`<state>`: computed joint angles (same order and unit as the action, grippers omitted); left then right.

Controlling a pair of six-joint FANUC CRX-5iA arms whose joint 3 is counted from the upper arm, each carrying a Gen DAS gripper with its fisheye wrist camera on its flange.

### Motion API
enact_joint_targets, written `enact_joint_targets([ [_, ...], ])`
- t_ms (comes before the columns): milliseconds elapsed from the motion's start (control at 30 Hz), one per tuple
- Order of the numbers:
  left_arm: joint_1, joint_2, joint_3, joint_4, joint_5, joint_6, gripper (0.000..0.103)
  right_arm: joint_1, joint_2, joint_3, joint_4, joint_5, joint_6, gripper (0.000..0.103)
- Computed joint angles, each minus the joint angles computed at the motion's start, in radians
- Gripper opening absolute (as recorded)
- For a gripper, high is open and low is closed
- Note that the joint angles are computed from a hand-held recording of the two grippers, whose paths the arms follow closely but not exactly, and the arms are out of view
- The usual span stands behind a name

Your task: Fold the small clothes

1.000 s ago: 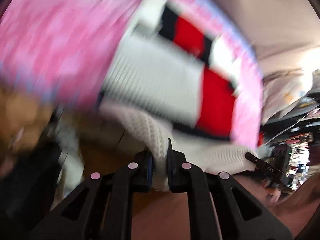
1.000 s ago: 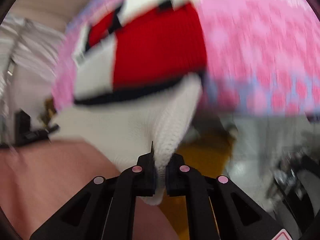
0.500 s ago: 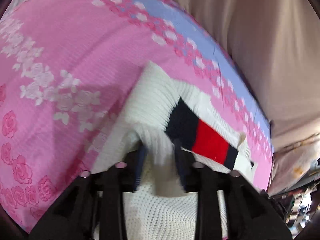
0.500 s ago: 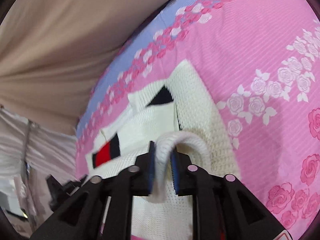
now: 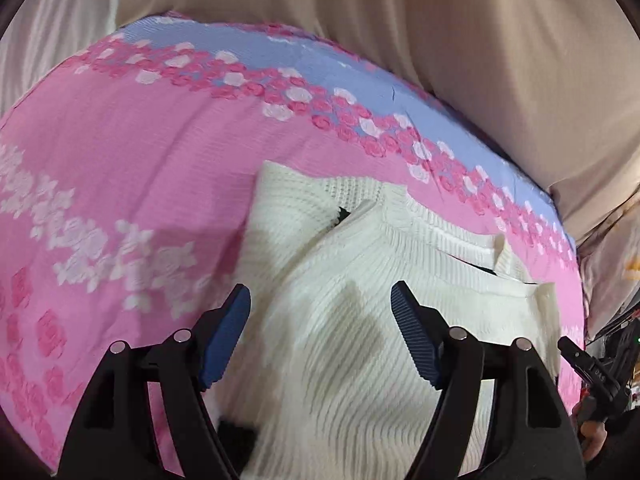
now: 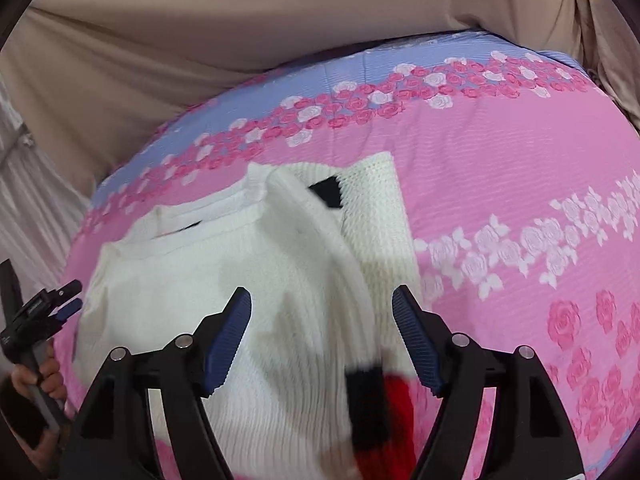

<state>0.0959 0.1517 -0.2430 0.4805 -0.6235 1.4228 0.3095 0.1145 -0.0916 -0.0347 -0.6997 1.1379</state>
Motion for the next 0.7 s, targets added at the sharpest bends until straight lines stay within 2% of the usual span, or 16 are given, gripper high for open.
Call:
enact_joint_targets([
  [33, -0.004, 0.026, 0.028, -0.013, -0.023, 0.009, 0.043, -0.001, 0.04, 0.033, 0.015, -0.016, -0.016, 0.071],
  [67, -0.006, 0.055, 0.061, -0.003, -0.06, -0.01, 0.028, 0.002, 0.065, 0.055, 0.038, -0.035, -0.038, 0.071],
  [100, -0.009, 0.081, 0.098, -0.013, -0.097, -0.014, 0.008, 0.001, 0.096, 0.089, 0.037, -0.052, -0.036, 0.064],
  [133, -0.016, 0.088, 0.124, -0.047, -0.105, 0.005, 0.007, -0.007, 0.111, 0.12, -0.009, -0.063, 0.009, 0.04],
  [200, -0.02, 0.077, 0.147, -0.082, -0.096, 0.017, 0.007, -0.023, 0.137, 0.19, -0.104, -0.115, 0.108, 0.008],
  [233, -0.016, 0.074, 0.154, -0.082, -0.099, 0.021, 0.006, -0.025, 0.136, 0.206, -0.122, -0.128, 0.133, 0.007],
  [333, 0.016, 0.071, 0.191, -0.074, -0.113, 0.057, 0.006, -0.031, 0.072, 0.192, -0.129, -0.065, 0.141, 0.007],
  [433, 0.045, 0.102, 0.245, -0.075, -0.126, 0.099, 0.006, -0.084, 0.061, 0.24, -0.202, -0.035, 0.151, 0.006],
  [533, 0.042, 0.18, 0.343, -0.129, -0.193, 0.142, 0.006, -0.14, 0.125, 0.324, -0.283, -0.067, 0.165, 0.006],
  [633, 0.015, 0.274, 0.448, -0.235, -0.274, 0.221, 0.006, -0.137, 0.251, 0.394, -0.215, -0.145, 0.103, 0.006],
  [700, 0.013, 0.295, 0.437, -0.225, -0.252, 0.229, 0.006, -0.143, 0.307, 0.411, -0.211, -0.165, 0.078, 0.005],
])
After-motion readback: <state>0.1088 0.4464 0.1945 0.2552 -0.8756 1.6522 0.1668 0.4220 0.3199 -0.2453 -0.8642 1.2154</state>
